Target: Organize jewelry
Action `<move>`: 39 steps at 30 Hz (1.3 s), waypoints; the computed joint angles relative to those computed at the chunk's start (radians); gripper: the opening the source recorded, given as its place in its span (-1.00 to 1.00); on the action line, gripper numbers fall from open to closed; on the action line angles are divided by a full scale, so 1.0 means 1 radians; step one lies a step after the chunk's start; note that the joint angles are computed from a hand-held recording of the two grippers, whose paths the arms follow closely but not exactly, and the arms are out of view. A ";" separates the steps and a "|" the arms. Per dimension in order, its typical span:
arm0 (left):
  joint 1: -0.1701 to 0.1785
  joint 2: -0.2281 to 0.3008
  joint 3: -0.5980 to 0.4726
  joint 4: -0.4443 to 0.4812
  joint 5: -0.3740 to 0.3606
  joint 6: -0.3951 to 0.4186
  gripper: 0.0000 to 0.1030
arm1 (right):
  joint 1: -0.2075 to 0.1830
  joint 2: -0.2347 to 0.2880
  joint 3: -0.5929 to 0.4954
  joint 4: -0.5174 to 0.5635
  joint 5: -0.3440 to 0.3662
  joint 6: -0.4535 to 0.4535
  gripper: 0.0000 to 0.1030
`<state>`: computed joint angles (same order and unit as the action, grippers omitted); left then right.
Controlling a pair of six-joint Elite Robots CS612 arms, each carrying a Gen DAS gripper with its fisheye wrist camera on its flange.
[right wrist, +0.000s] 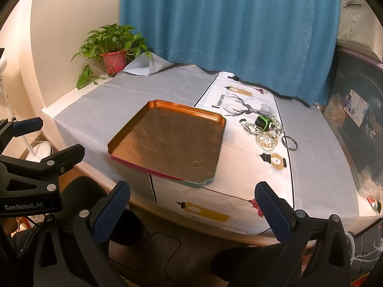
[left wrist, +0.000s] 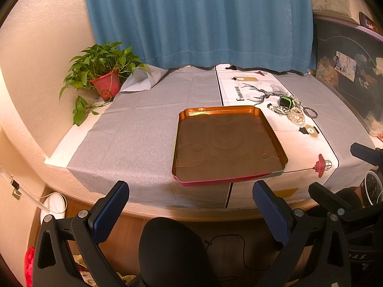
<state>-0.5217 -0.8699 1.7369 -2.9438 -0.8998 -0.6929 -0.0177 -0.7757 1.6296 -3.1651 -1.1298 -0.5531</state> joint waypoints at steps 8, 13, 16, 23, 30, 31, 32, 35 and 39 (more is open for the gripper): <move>0.000 0.000 0.001 0.006 -0.006 -0.002 0.99 | -0.001 0.003 -0.004 0.002 0.004 0.007 1.00; 0.007 0.009 -0.014 0.039 -0.030 0.008 0.99 | -0.008 0.026 -0.024 0.005 -0.008 0.042 1.00; 0.015 0.024 -0.045 0.075 -0.054 0.027 0.99 | -0.019 0.055 -0.067 0.022 -0.032 0.096 1.00; 0.045 0.090 -0.196 0.174 -0.168 0.101 0.99 | -0.052 0.163 -0.252 0.052 -0.144 0.226 1.00; 0.074 0.234 -0.494 0.284 -0.354 0.213 0.99 | -0.092 0.342 -0.599 0.278 -0.187 0.251 1.00; 0.079 0.265 -0.553 0.307 -0.388 0.233 0.99 | -0.096 0.369 -0.650 0.321 -0.180 0.238 1.00; 0.081 0.298 -0.618 0.347 -0.407 0.244 0.99 | -0.099 0.398 -0.707 0.370 -0.167 0.224 1.00; 0.085 0.405 -0.814 0.450 -0.428 0.272 0.99 | -0.110 0.483 -0.873 0.490 -0.124 0.214 1.00; 0.098 0.549 -1.083 0.629 -0.457 0.252 0.95 | -0.110 0.587 -1.080 0.615 -0.099 0.212 1.00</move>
<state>-0.4237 -0.3206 0.6538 -2.3153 -1.3568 -0.4411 -0.1277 -0.1891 0.5498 -2.5506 -1.2291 -0.3413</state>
